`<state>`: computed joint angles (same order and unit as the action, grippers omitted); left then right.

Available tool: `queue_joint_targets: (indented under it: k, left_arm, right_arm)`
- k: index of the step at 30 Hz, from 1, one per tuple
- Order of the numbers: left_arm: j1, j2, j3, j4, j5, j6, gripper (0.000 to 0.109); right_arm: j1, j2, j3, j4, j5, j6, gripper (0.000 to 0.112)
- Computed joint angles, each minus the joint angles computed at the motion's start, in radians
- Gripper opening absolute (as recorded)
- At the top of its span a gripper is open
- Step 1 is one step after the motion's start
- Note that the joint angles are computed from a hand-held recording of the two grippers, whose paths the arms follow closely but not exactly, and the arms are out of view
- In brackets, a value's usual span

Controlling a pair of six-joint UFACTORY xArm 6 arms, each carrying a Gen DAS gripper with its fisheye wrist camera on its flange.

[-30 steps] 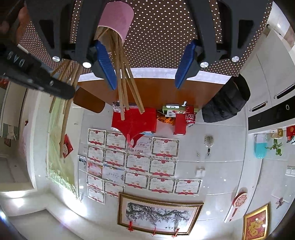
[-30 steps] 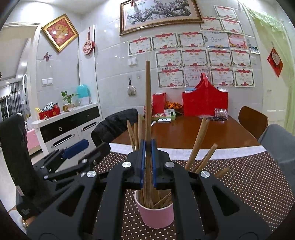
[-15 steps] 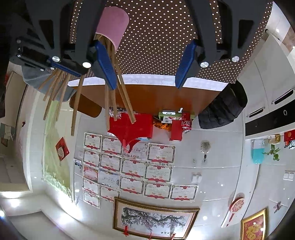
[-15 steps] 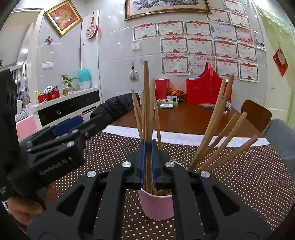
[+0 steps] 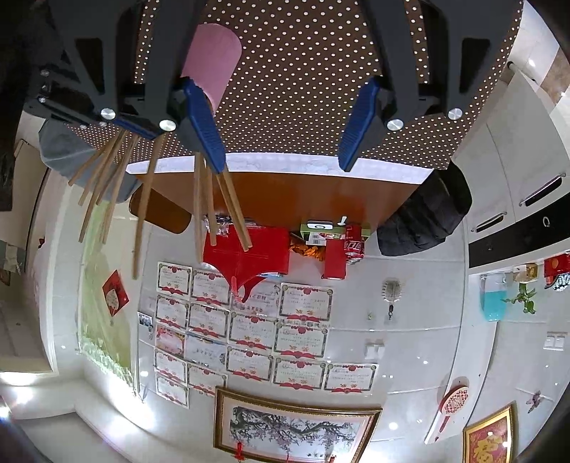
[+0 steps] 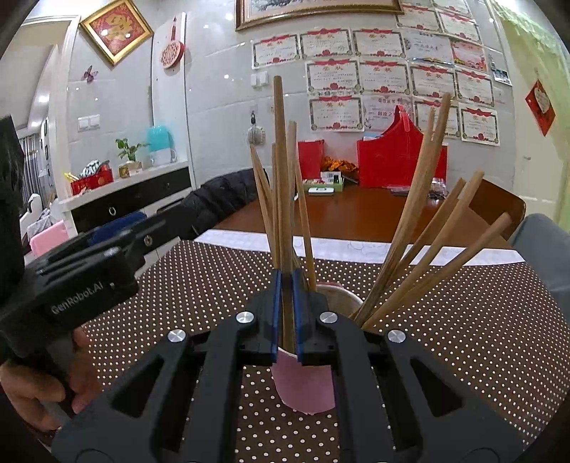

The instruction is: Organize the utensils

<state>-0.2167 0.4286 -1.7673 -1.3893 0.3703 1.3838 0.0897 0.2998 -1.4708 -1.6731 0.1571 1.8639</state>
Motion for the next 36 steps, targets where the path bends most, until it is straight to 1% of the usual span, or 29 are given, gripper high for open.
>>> queue_joint_targets:
  k: [8, 13, 20, 22, 23, 24, 25, 27, 28, 29, 31, 32, 33, 34, 36]
  left_arm:
    - [0.014, -0.048, 0.051, -0.017, 0.0, 0.014, 0.067]
    - [0.018, -0.103, 0.105, -0.062, 0.002, 0.062, 0.068]
    - [0.022, -0.206, 0.211, -0.119, 0.01, 0.131, 0.069]
    - [0.02, -0.249, 0.256, -0.156, 0.0, 0.177, 0.071]
    - [0.018, -0.268, 0.277, -0.176, -0.007, 0.201, 0.074]
    - [0.018, -0.288, 0.297, -0.198, -0.007, 0.23, 0.075]
    - [0.017, -0.315, 0.325, -0.225, -0.008, 0.268, 0.076]
    - [0.01, -0.354, 0.362, -0.26, -0.024, 0.323, 0.082]
    - [0.005, -0.378, 0.385, -0.278, -0.033, 0.354, 0.083]
    - [0.002, -0.402, 0.408, -0.287, -0.038, 0.374, 0.084]
    - [-0.002, -0.446, 0.449, -0.312, -0.045, 0.408, 0.084]
    - [-0.004, -0.462, 0.463, -0.345, -0.051, 0.436, 0.084]
    - [-0.002, -0.485, 0.483, -0.403, -0.05, 0.49, 0.085]
    - [0.002, -0.513, 0.507, -0.483, -0.038, 0.568, 0.086]
    - [0.007, -0.553, 0.542, -0.574, -0.014, 0.671, 0.088]
  right_arm:
    - [0.019, -0.071, 0.049, -0.076, 0.035, 0.088, 0.007]
    - [0.044, -0.147, 0.114, -0.112, 0.096, 0.133, 0.007]
    - [0.077, -0.263, 0.22, -0.126, 0.162, 0.173, 0.008]
    - [0.092, -0.308, 0.263, -0.124, 0.192, 0.183, 0.014]
    - [0.102, -0.332, 0.287, -0.118, 0.216, 0.18, 0.03]
    - [0.115, -0.354, 0.308, -0.123, 0.244, 0.186, 0.065]
    - [0.128, -0.374, 0.33, -0.136, 0.271, 0.2, 0.076]
    - [0.168, -0.427, 0.383, -0.17, 0.356, 0.22, 0.077]
    - [0.189, -0.448, 0.403, -0.153, 0.399, 0.197, 0.077]
    - [0.202, -0.461, 0.414, -0.139, 0.424, 0.182, 0.077]
    - [0.222, -0.504, 0.451, -0.135, 0.453, 0.193, 0.083]
    - [0.237, -0.525, 0.469, -0.132, 0.479, 0.198, 0.091]
    - [0.252, -0.544, 0.488, -0.14, 0.505, 0.206, 0.094]
    - [0.269, -0.562, 0.505, -0.147, 0.534, 0.207, 0.094]
    - [0.305, -0.585, 0.529, -0.138, 0.6, 0.19, 0.095]
